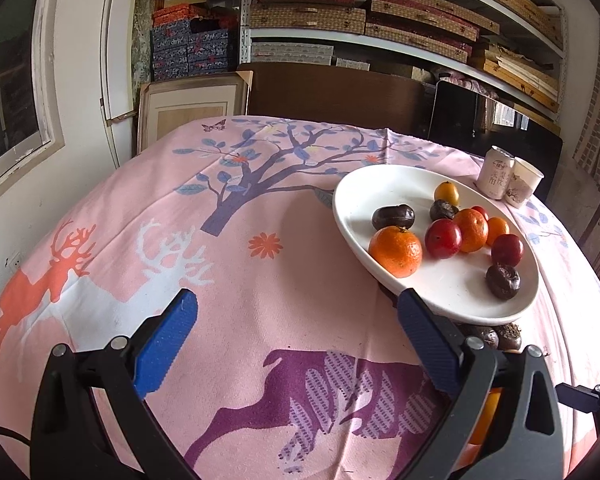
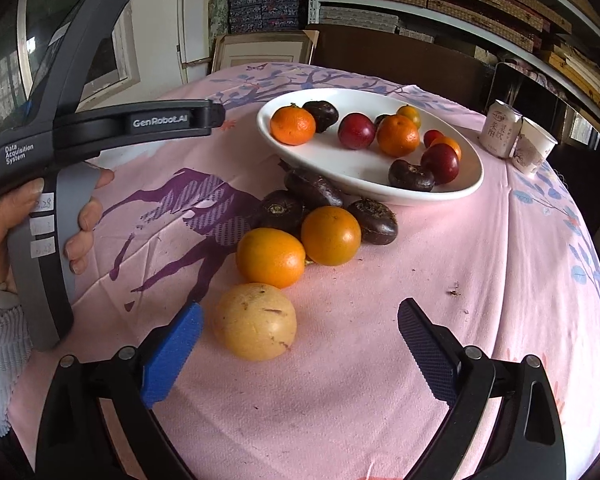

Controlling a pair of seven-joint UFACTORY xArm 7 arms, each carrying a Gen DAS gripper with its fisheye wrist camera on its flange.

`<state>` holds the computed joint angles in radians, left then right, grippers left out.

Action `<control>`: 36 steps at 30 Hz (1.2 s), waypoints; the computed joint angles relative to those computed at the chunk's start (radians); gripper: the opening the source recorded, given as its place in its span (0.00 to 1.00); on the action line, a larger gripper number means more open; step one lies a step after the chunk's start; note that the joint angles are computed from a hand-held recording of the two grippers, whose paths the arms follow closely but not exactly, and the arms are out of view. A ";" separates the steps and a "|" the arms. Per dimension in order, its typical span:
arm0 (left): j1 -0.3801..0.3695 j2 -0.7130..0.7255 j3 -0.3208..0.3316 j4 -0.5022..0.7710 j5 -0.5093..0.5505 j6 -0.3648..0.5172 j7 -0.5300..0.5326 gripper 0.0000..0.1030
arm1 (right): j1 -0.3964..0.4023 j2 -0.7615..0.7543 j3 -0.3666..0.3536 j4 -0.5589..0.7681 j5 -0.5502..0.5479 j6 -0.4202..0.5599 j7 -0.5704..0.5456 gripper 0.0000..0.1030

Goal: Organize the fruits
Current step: 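Move right tool to the pale yellow round fruit and grasp it, then close left gripper on an orange citrus while right gripper holds yellow fruit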

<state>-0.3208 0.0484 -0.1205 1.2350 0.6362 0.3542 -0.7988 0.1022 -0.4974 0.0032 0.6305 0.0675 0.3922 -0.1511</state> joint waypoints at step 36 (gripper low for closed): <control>-0.077 -0.041 -0.079 -0.091 -0.279 -0.042 0.505 0.95 | -0.042 0.064 -0.231 0.058 0.439 0.022 -0.236 0.44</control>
<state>-0.3981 0.0071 -0.1993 1.1436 0.3573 0.3119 -0.2938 0.0607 -0.4330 -0.2278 0.6886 0.5065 0.4146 -0.3867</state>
